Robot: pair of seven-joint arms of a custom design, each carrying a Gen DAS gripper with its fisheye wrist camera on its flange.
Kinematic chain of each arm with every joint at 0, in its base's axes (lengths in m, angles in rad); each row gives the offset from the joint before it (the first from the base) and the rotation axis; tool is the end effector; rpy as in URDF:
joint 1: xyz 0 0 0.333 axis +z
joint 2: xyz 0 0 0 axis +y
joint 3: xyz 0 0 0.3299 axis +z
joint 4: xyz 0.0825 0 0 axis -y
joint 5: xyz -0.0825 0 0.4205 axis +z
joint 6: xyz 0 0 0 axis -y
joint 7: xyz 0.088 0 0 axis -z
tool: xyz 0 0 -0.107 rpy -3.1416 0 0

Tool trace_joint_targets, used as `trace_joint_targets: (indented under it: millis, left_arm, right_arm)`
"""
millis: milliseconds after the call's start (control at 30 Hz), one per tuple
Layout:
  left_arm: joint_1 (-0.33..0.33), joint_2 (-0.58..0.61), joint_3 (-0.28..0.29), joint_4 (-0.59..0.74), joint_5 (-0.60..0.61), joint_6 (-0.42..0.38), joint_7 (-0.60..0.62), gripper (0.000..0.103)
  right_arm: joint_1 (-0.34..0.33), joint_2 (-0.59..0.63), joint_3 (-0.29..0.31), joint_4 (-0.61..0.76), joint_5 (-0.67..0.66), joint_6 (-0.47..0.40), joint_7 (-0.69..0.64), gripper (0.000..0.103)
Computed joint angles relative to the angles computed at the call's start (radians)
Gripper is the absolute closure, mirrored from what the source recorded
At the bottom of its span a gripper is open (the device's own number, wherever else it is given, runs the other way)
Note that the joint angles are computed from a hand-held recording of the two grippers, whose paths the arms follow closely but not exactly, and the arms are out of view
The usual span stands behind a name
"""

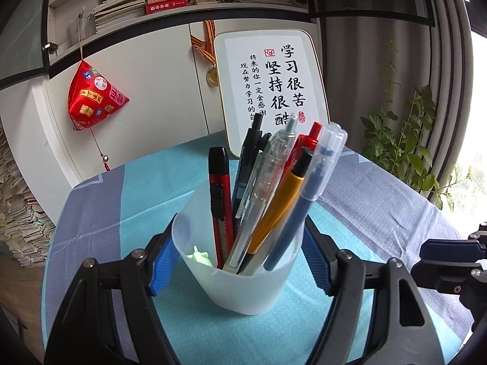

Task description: Organize stationery

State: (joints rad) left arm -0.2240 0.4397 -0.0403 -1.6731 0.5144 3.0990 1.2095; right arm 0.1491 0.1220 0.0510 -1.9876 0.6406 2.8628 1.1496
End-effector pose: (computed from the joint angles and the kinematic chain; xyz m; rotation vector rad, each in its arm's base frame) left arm 0.7147 -0.2308 0.4562 -1.2850 1.9229 -0.9282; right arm 0.6507 0.0972 0.4781 -1.7187 1.6071 -0.3861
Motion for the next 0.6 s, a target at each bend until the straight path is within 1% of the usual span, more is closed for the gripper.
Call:
trace_joint_targets:
  millis: [33, 100, 133, 167, 200, 233, 300, 367, 400, 433, 467, 500, 533, 567, 600]
  left_arm:
    - [0.004, -0.001, -0.006, 0.001, -0.003, -0.01, 0.006, 0.029]
    - [0.042, -0.005, -0.056, 0.007, -0.028, -0.053, 0.055, 0.028]
    - [0.056, -0.006, -0.075, 0.008, -0.044, -0.067, 0.077, 0.026]
    - [0.077, -0.007, -0.103, 0.009, -0.068, -0.084, 0.106, 0.02]
    - [0.084, -0.011, -0.111, 0.007, -0.083, -0.097, 0.12, 0.015]
    - [0.076, -0.017, -0.1, 0.0, -0.084, -0.097, 0.116, 0.014]
    - [0.031, -0.039, -0.043, -0.022, -0.048, -0.095, 0.071, 0.013]
    - [-0.016, -0.065, 0.019, -0.052, 0.018, -0.08, 0.005, 0.013]
    - [-0.052, -0.084, 0.065, -0.072, 0.073, -0.068, -0.05, 0.011]
    - [-0.065, -0.096, 0.085, -0.085, 0.111, -0.064, -0.086, 0.009]
    - [-0.086, -0.114, 0.113, -0.101, 0.162, -0.061, -0.134, 0.003]
    - [-0.132, -0.136, 0.17, -0.119, 0.253, -0.056, -0.226, 0.001]
    - [-0.159, -0.157, 0.205, -0.137, 0.325, -0.05, -0.298, 0.001]
    - [-0.177, -0.189, 0.227, -0.163, 0.388, -0.056, -0.357, 0.001]
    - [-0.18, -0.214, 0.23, -0.184, 0.424, -0.061, -0.392, 0.001]
  right_arm:
    - [0.001, -0.003, 0.0, -0.003, -0.001, 0.001, 0.001, 0.081]
    - [0.002, -0.009, 0.0, -0.008, 0.0, -0.001, 0.002, 0.081]
    - [0.003, -0.012, -0.001, -0.011, -0.002, -0.001, 0.006, 0.081]
    - [0.004, -0.016, -0.002, -0.014, -0.004, -0.003, 0.011, 0.081]
    - [0.005, -0.02, -0.003, -0.018, -0.003, -0.005, 0.015, 0.081]
    - [0.006, -0.023, -0.004, -0.02, -0.005, -0.005, 0.02, 0.081]
    - [0.009, -0.034, -0.006, -0.03, -0.012, -0.001, 0.029, 0.081]
    - [0.013, -0.049, -0.008, -0.044, -0.024, 0.008, 0.036, 0.081]
    - [0.016, -0.057, -0.009, -0.051, -0.034, 0.012, 0.041, 0.081]
    - [0.019, -0.065, -0.01, -0.057, -0.043, 0.015, 0.048, 0.081]
    - [0.021, -0.073, -0.011, -0.064, -0.045, 0.018, 0.049, 0.081]
    - [0.024, -0.084, -0.01, -0.073, -0.043, 0.023, 0.048, 0.081]
    - [0.027, -0.094, -0.011, -0.081, -0.041, 0.027, 0.046, 0.081]
    - [0.03, -0.109, -0.011, -0.094, -0.045, 0.034, 0.046, 0.081]
    - [0.034, -0.121, -0.012, -0.104, -0.055, 0.041, 0.052, 0.081]
